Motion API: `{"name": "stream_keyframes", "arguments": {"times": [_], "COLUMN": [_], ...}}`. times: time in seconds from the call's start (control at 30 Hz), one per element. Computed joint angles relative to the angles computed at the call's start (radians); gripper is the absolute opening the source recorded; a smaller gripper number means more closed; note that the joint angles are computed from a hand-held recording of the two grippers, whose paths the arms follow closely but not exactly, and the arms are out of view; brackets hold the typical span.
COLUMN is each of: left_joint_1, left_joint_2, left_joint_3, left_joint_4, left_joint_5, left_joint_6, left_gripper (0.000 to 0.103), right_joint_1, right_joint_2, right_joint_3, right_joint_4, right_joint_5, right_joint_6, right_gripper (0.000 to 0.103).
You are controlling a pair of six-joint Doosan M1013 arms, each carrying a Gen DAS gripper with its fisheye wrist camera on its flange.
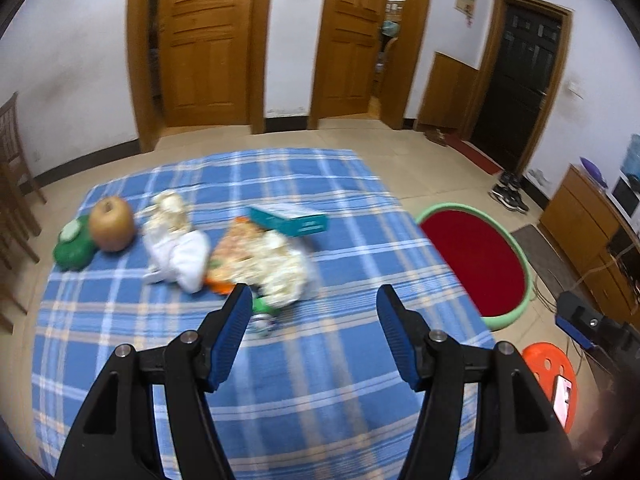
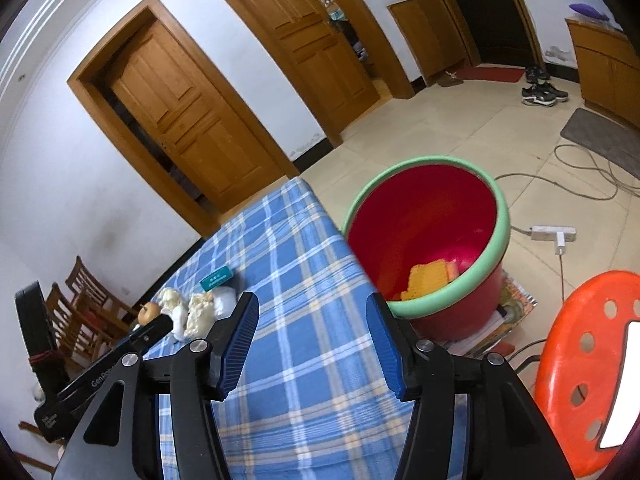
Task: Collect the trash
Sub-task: 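Move both open grippers back over the table, then grasp the white glove with the left gripper while the right gripper grasps crumpled white paper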
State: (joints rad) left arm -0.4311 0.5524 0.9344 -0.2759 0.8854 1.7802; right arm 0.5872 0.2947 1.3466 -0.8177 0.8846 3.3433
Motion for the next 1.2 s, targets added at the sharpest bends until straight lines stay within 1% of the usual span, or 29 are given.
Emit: {"name": "stream_keyframes", "arguments": {"times": [0.2,0.3,0.4,0.57,0.73,0.87,1.0,1.03,1.07,1.1,1.13,1.17,1.2], "left_joint_1": [0.029,0.040,0.044,0.055,0.061,0.061,0.056,0.055,0.054,0.054,0.055,0.057,0.059], "left_joint_2": [0.010,0.023,0.041,0.090,0.148,0.185,0.212,0.216,0.220,0.221,0.223,0.225,0.227], "left_joint_3": [0.005,-0.006,-0.031,-0.106,-0.192,-0.239,-0.272,-0.277,-0.279,-0.280,-0.280,-0.280,-0.282], "left_joint_4": [0.033,0.042,0.081,0.130,0.131,0.112,0.140,0.148,0.152,0.156,0.158,0.154,0.148], "left_joint_5": [-0.007,-0.002,0.000,0.037,0.090,0.131,0.147,0.149,0.147,0.146,0.144,0.144,0.147], "left_joint_6": [-0.066,-0.084,-0.112,-0.167,-0.191,-0.187,-0.215,-0.220,-0.224,-0.228,-0.234,-0.239,-0.245], "left_gripper": [0.064,0.064,0.064,0.064,0.064,0.064,0.064,0.063,0.057,0.054,0.047,0.038,0.034], "right_joint_1": [-0.003,-0.007,-0.011,-0.024,-0.029,-0.033,-0.041,-0.043,-0.045,-0.047,-0.048,-0.049,-0.052], "right_joint_2": [0.026,0.038,0.048,0.064,0.076,0.087,0.095,0.096,0.098,0.099,0.100,0.101,0.103], "right_joint_3": [-0.028,-0.041,-0.051,-0.068,-0.080,-0.090,-0.097,-0.098,-0.099,-0.100,-0.101,-0.102,-0.104], "right_joint_4": [0.050,0.079,0.103,0.144,0.167,0.194,0.217,0.222,0.227,0.231,0.233,0.236,0.252], "right_joint_5": [0.003,0.000,-0.004,-0.001,-0.001,0.002,-0.005,-0.007,-0.010,-0.010,-0.010,-0.011,-0.012], "right_joint_6": [-0.050,-0.085,-0.110,-0.146,-0.174,-0.201,-0.226,-0.230,-0.235,-0.239,-0.240,-0.244,-0.255], "right_gripper": [0.057,0.057,0.057,0.057,0.057,0.057,0.057,0.057,0.057,0.057,0.057,0.057,0.057]}}
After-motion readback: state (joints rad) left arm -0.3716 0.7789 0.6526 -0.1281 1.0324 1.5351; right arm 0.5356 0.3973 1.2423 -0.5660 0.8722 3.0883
